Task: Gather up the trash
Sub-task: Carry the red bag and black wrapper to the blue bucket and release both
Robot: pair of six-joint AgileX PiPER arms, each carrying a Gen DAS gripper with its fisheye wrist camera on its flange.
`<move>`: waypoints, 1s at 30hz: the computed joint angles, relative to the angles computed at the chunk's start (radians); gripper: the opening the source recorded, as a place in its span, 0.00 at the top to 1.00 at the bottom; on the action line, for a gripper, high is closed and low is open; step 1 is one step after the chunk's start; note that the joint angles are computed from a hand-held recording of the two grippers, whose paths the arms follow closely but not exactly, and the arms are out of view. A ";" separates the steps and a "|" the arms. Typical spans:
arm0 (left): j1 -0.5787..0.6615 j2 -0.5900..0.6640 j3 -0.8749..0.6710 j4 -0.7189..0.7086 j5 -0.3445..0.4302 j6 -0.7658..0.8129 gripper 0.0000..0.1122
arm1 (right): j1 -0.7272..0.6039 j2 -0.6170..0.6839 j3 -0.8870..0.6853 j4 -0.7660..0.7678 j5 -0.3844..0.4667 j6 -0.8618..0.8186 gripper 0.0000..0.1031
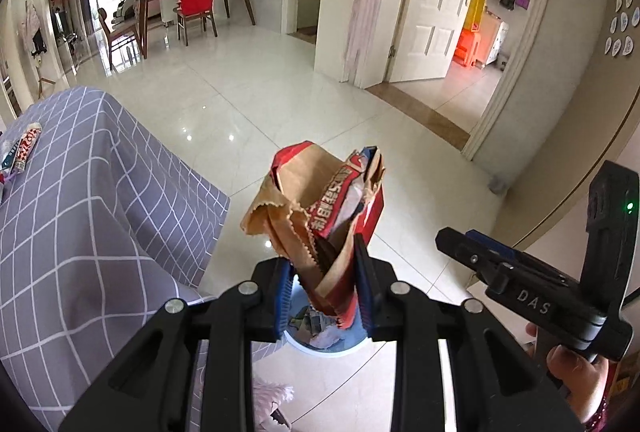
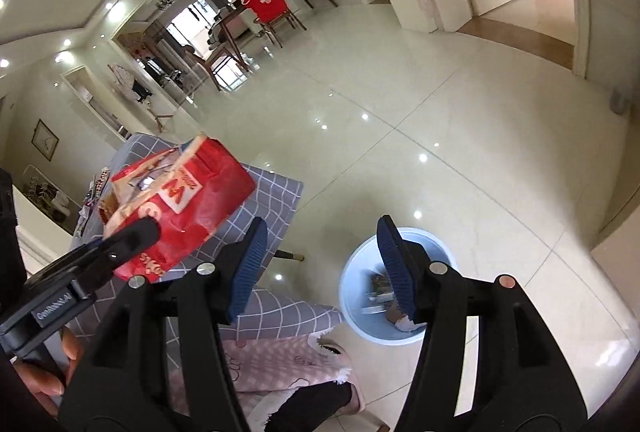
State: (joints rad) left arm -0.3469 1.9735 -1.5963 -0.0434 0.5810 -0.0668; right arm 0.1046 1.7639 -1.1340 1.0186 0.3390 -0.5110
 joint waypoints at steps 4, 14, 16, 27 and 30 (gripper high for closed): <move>0.004 0.037 -0.051 -0.017 0.033 0.017 0.76 | -0.005 0.000 0.000 0.002 0.005 -0.006 0.44; -0.003 0.101 -0.121 -0.057 0.069 0.070 0.76 | 0.015 -0.040 0.020 -0.087 -0.043 0.107 0.43; 0.000 0.105 -0.126 -0.068 0.071 0.084 0.76 | 0.023 -0.052 0.035 -0.101 -0.073 0.121 0.43; -0.016 0.167 -0.248 -0.046 0.121 0.056 0.34 | 0.044 -0.158 0.127 -0.039 -0.240 0.105 0.42; -0.016 0.140 -0.210 -0.017 0.082 0.019 0.30 | 0.040 -0.167 0.127 -0.088 -0.236 0.152 0.42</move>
State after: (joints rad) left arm -0.3628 2.1134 -1.8060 -0.0609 0.6635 -0.0482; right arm 0.1450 1.5970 -1.0073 0.9303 0.1027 -0.3591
